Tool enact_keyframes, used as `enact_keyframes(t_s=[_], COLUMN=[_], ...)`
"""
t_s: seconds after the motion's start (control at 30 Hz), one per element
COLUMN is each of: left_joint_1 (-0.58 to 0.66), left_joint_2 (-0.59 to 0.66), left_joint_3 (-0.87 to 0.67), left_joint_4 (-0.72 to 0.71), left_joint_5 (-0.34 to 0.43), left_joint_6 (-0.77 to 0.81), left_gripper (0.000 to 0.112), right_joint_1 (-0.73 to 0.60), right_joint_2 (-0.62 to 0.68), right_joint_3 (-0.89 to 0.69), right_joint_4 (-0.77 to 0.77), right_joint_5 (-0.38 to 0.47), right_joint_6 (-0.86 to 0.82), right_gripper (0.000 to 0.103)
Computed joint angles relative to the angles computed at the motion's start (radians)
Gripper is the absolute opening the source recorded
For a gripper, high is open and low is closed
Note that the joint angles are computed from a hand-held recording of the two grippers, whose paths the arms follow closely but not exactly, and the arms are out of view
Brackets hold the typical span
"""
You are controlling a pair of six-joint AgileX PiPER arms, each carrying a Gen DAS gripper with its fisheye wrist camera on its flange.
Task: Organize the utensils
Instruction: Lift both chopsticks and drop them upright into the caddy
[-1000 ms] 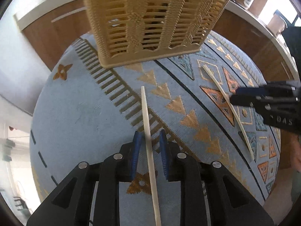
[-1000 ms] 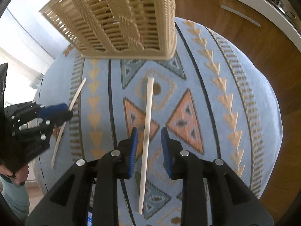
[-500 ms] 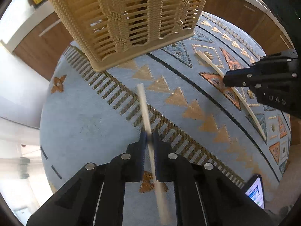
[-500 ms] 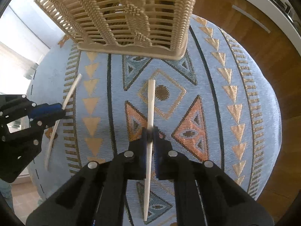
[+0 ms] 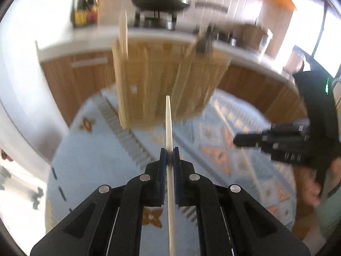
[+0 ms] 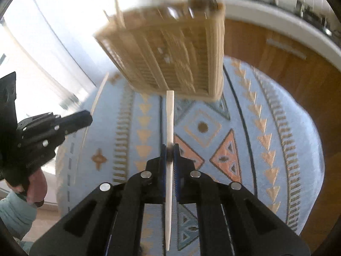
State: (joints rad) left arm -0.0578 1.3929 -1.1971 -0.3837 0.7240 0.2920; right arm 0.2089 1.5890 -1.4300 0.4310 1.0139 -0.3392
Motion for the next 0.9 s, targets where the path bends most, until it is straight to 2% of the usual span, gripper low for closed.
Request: enact_keyframes(t_s=[0.2,0.23,0.33,0.5,0.57,0.67,0.73,0.83,0.9], left_joint_1=[0.004,0.006,-0.007,-0.002,0.001,0.003,-0.015,-0.024,-0.025], left_joint_2=[-0.062,-0.063,-0.042,0.038,0.085,0.145,0.169,0.222,0.252], left_joint_3=[-0.043,-0.057,-0.11,-0.231,-0.284,-0.344,-0.349,-0.381,-0.395], left_joint_4=[-0.018,-0.028,-0.028,-0.12,-0.175,-0.197,-0.123,-0.071,-0.034], left_joint_5=[-0.166,-0.198,-0.295,-0.369,-0.389,-0.433,-0.504,-0.556,-0.572], left_joint_6=[-0.057,-0.059,-0.095,-0.045,-0.005,0.018,-0.027,-0.068,-0.11], left_gripper=[0.003,0.003,0.003,0.004,0.004,0.004,0.004,0.004,0.004], right_joint_1=[0.013,0.009,0.028,0.071,0.084,0.129,0.132,0.155,0.168], right_joint_2=[-0.073,-0.067,-0.049,0.063,0.109,0.186,0.233,0.239,0.246], right_joint_3=[-0.053,-0.082,-0.154,-0.34,-0.397,-0.489,-0.549,-0.493,-0.467], right_joint_4=[0.071,0.086,0.12,0.103,0.082,-0.04,-0.053,-0.091,-0.164], right_joint_5=[-0.098,-0.1,-0.178,-0.293,-0.351,-0.451,-0.473,-0.63,-0.702], right_joint_6=[-0.026,-0.028,-0.019,0.059,0.093,0.216,0.25,0.259,0.307], right_gripper=[0.004,0.004,0.004,0.004,0.004,0.004,0.004,0.004,0.004])
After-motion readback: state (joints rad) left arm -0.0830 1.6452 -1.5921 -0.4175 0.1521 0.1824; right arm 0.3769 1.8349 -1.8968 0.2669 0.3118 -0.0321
